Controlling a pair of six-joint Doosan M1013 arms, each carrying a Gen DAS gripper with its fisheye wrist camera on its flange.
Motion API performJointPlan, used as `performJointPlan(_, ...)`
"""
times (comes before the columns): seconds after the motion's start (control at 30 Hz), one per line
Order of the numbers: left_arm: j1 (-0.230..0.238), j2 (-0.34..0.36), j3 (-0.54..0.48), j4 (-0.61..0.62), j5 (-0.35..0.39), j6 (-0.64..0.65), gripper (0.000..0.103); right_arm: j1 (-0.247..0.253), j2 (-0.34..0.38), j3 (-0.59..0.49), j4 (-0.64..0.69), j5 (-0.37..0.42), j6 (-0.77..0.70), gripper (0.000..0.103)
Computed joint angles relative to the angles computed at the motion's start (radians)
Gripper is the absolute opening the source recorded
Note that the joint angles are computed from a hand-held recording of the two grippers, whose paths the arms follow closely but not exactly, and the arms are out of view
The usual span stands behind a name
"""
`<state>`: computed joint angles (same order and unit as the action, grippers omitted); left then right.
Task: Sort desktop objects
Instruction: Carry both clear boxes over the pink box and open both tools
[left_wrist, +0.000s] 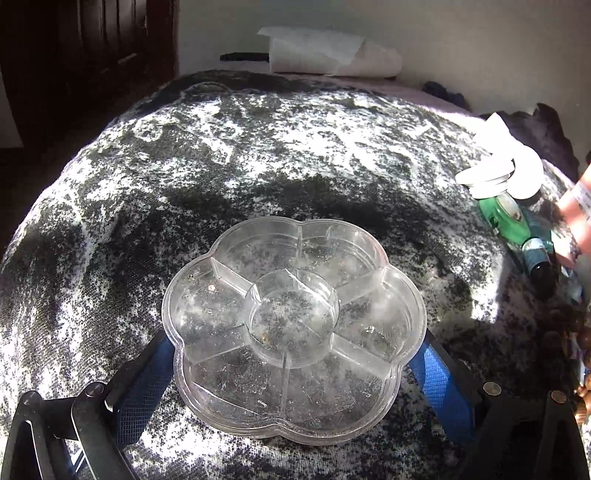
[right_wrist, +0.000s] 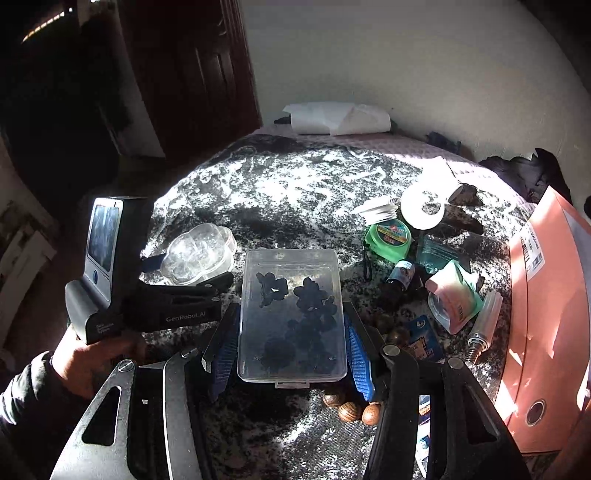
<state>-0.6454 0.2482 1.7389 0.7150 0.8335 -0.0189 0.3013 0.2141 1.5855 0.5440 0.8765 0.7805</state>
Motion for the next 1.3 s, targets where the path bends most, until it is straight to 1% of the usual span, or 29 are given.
performJointPlan(0.07,-0.015,-0.012,-0.002,0.022,0.009,-0.007,0.100,-0.004,-0.007,0.006,0.007,0.001,-0.005,0.056)
performJointPlan(0.2,-0.054,-0.026,-0.030,0.061,0.067,0.003,0.100,-0.013,-0.029,0.020,0.025,0.002,-0.019,0.056)
performJointPlan(0.4,-0.110,-0.043,-0.090,0.091,0.139,0.029,0.100,-0.038,-0.084,0.050,0.063,0.001,-0.054,0.056)
performJointPlan(0.43,-0.122,-0.042,-0.104,0.099,0.160,0.037,0.100,-0.044,-0.095,0.056,0.069,0.000,-0.060,0.056)
performJointPlan(0.53,-0.153,-0.038,-0.144,0.127,0.187,0.056,0.101,-0.069,-0.130,0.075,0.088,-0.002,-0.078,0.056)
performJointPlan(0.7,-0.197,-0.011,-0.230,0.163,0.211,0.124,0.101,-0.137,-0.182,0.099,0.124,-0.004,-0.101,0.056)
performJointPlan(0.87,-0.224,0.047,-0.347,0.174,0.193,0.224,0.101,-0.234,-0.223,0.114,0.156,-0.010,-0.120,0.056)
performJointPlan(1.0,-0.232,0.125,-0.476,0.147,0.150,0.344,0.101,-0.320,-0.236,0.109,0.164,-0.024,-0.116,0.056)
performJointPlan(1.13,-0.232,0.219,-0.626,0.087,0.119,0.504,0.101,-0.399,-0.223,0.086,0.152,-0.071,-0.086,0.056)
performJointPlan(1.23,-0.228,0.292,-0.742,0.030,0.125,0.612,0.101,-0.447,-0.198,0.057,0.140,-0.115,-0.045,0.056)
performJointPlan(1.3,-0.220,0.338,-0.814,-0.014,0.131,0.674,0.101,-0.471,-0.174,0.035,0.126,-0.143,-0.010,0.056)
